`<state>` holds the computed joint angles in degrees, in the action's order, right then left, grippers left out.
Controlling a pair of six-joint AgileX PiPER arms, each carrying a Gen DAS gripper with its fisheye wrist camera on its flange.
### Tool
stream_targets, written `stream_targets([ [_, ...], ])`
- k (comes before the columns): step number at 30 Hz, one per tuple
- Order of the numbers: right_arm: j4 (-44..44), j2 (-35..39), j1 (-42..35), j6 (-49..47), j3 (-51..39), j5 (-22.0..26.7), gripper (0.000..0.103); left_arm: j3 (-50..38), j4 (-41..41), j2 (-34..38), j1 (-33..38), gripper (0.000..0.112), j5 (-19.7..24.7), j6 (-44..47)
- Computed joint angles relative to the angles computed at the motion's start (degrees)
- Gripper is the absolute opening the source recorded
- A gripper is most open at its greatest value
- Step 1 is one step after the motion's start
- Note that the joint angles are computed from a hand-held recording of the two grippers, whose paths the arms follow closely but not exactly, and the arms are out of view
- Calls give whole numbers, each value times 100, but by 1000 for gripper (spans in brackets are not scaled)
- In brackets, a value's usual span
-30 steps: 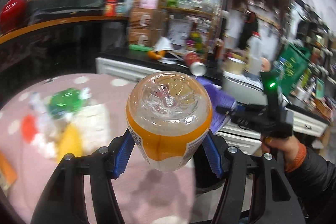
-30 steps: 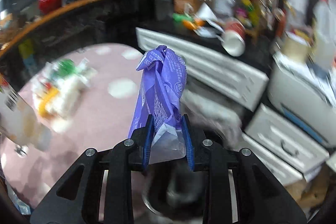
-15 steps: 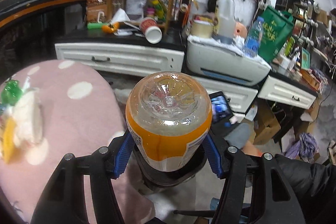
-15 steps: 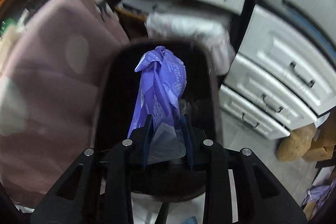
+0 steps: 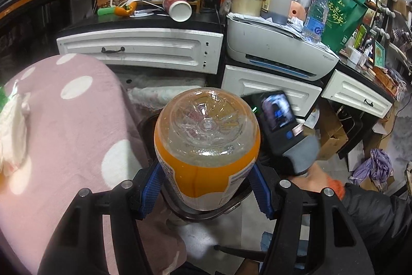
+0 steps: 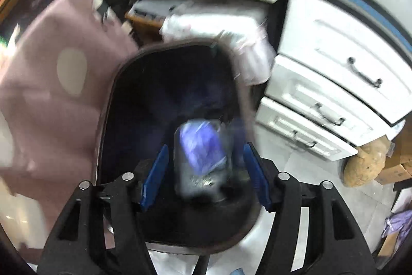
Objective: Collect trash
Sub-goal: 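Carry the purple bag to the black bin and open the right tool, then lower the white-orange bottle into the bin and open the left tool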
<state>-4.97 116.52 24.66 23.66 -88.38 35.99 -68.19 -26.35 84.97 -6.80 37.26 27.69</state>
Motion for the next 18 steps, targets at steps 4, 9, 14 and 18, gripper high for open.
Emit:
stream_targets([
  [4, -825, -509, -85, 885, 318, -109, 71, -258, 362, 386, -278, 61, -36, -315],
  [9, -1174, -1077, -335, 1220, 614, -109, 73, -736, 709, 1084, -596, 61, 152, -778],
  [14, -1101, -1442, -526, 1074, 890, -209, 73, -1205, 1227, 1773, -884, 61, 267, -1344],
  [18, -1030, -1700, -667, 963, 1182, -342, 73, -1637, 1581, 2291, -976, 61, 447, -1744],
])
